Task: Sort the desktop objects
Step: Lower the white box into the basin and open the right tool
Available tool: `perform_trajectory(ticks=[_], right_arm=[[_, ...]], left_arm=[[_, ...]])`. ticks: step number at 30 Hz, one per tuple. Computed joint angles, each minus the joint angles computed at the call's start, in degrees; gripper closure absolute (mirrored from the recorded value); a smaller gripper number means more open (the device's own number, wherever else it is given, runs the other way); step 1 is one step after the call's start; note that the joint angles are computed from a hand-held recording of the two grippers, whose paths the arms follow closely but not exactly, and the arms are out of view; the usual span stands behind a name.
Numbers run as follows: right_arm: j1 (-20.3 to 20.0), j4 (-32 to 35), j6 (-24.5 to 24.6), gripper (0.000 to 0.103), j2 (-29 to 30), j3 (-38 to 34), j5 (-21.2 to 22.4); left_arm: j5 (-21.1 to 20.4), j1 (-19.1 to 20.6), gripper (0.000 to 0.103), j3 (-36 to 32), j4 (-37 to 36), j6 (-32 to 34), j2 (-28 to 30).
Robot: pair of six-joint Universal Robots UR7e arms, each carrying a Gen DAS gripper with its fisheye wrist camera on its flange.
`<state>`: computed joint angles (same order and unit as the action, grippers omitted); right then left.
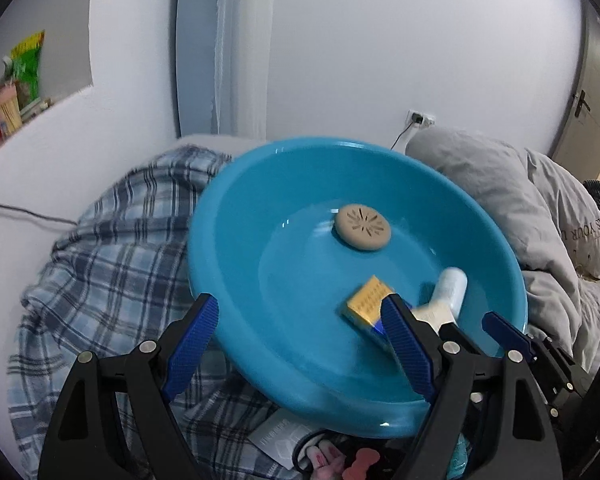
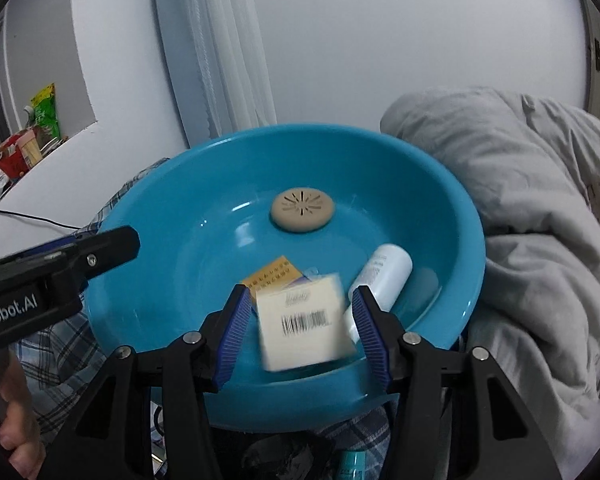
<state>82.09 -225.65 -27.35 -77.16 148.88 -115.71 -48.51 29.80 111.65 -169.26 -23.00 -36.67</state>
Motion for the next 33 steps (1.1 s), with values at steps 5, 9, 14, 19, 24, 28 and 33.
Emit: perform_trajectory(ticks=[5,9,14,19,24,28,33], right_arm=[[-0.2,0.2,0.0,0.065,-0.4,0.2,0.1],[-0.3,0.7,0.4,0.067,-0.8,0.3,0.1],[0.0,0.0,1.3,0.054,-3.4,1.0,2.3],[3.8,-6.8,-1.7,0.037,-3.5,0.8,-0.9],[8.3,-9.9,-3.6,0.022,-5.0,-0.2,-6.3],[10.3,-4.4,1.5,0.01,-11.4,0.2,-6.4],[15.4,-7.2,-2.1,0.009,-12.3,-0.7,-12.1]], left_arm=[[-0.1,0.2,0.018,-0.1,0.3,-0.2,0.0],[-0.1,0.1,0.018,0.0,-0.3,0.2,-0.1],[2.8,-1.2,0.018,1.0,-5.3,3.6,0.0],[11.0,-4.7,0.018,2.6,-14.9,10.1,1.1],[12.6,-7.7,0.017,4.2,-27.7,19.9,1.1],[13.9,-9.4,0.017,4.6,-28.0,19.7,-0.3],[16.0,-11.5,0.016,6.2,-33.3,21.0,-2.2]])
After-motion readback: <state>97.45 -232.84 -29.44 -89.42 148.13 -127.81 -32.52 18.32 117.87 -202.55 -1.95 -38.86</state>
